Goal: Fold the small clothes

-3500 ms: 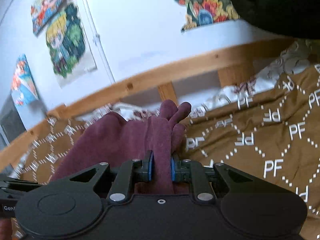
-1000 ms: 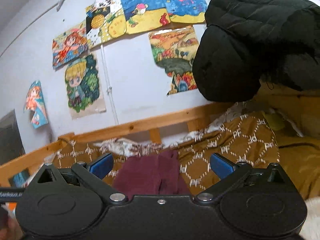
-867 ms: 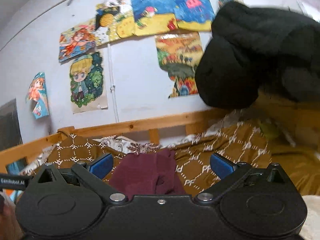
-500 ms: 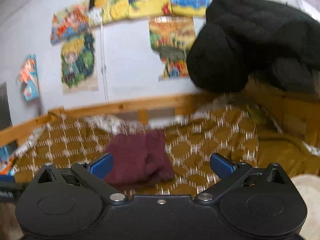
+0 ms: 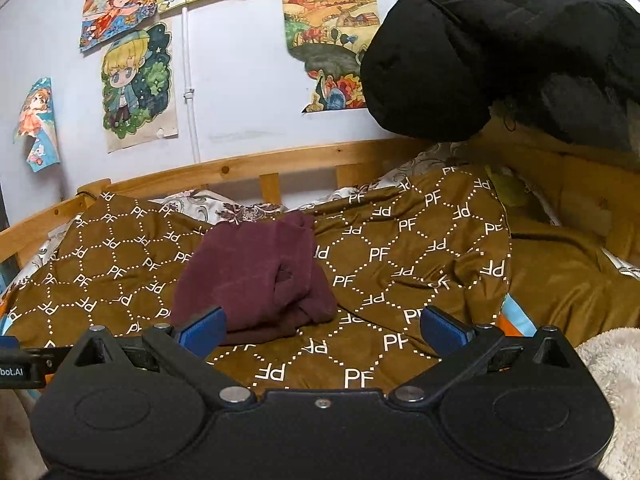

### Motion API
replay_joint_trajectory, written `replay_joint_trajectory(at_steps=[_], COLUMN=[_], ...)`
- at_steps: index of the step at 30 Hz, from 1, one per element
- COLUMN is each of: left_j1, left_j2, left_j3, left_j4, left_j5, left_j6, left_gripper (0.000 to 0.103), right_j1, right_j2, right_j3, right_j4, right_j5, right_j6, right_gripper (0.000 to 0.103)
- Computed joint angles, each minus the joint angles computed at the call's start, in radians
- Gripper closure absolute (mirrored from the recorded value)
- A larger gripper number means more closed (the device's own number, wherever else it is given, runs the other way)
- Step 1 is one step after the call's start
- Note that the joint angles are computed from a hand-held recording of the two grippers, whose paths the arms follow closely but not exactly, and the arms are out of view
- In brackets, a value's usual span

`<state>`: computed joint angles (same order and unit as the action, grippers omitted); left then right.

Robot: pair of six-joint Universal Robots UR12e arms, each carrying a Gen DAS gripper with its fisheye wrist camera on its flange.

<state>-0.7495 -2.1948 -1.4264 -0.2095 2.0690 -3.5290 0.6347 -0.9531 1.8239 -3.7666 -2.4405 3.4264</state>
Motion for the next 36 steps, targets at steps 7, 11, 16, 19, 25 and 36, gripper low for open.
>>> replay_joint_trajectory(at_steps=[7,11,16,19,25,36], left_j1=[-0.001,-0.001,-0.001,-0.002,-0.001,-0.001], left_j2=[0.0,0.0,0.0,0.0,0.0,0.0], left_j3=[0.001,0.001,0.001,0.001,0.001,0.001], left_j4=[-0.002,-0.002,-0.003,-0.005,-0.003,-0.003], left_j5=[0.0,0.0,0.001,0.002,0.001,0.001], left_j6=[0.0,0.001,-0.001,-0.001,-0.001,-0.001], left_gripper=[0.001,0.001,0.001,0.001,0.001,0.001], right_j1=[-0.001,-0.001,-0.001,-0.002,-0.003,-0.004], right_j2=[-0.002,-0.003,-0.003,-0.004,-0.004,-0.005], right_j3=[-0.001,-0.001,0.0,0.001,0.003,0.003], right_j4=[0.02,0.021,0.024,0.027,0.031,0.03], right_j5=[0.005,0.005,0.006,0.007,0.008,0.009], right_j6=[0.002,0.002,0.004,0.006,0.01,0.01], right_gripper=[0.001,0.001,0.001,0.001,0.001,0.001])
